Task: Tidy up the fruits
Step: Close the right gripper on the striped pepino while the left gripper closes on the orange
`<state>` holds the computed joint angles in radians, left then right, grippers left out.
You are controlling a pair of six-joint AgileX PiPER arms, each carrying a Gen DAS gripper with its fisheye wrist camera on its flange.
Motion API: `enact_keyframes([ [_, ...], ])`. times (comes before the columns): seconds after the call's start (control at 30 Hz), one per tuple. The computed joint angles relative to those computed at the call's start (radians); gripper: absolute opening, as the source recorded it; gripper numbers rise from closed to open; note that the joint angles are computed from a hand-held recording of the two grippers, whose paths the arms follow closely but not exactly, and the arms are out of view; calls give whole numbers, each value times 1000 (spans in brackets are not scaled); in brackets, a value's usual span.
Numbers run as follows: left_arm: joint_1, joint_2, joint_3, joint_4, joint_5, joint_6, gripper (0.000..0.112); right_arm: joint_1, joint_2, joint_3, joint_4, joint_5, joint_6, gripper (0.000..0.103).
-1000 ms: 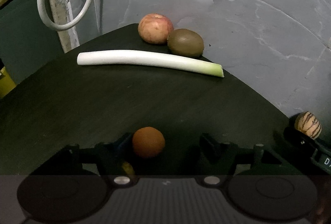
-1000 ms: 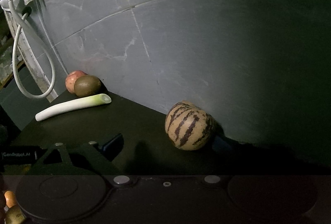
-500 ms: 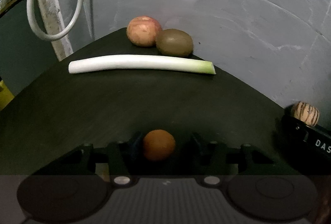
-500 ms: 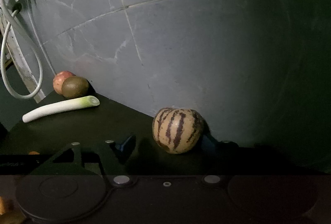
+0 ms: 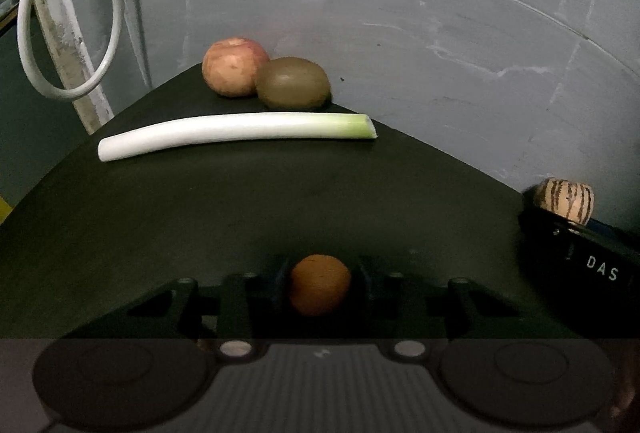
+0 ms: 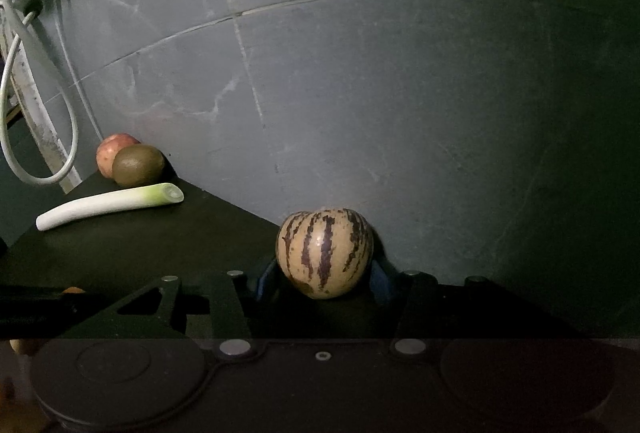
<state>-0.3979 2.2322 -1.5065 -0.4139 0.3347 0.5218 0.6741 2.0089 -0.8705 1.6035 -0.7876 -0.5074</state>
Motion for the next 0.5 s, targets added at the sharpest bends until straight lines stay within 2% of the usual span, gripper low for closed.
enact_keyframes([
  [0.23,0,-8,11,-138,32,172,35,18,-18,47,-80,15,54,49],
  [0.5,-6,-57,65,-255,41,273,35,57,-77,116,-166,23,124,49],
])
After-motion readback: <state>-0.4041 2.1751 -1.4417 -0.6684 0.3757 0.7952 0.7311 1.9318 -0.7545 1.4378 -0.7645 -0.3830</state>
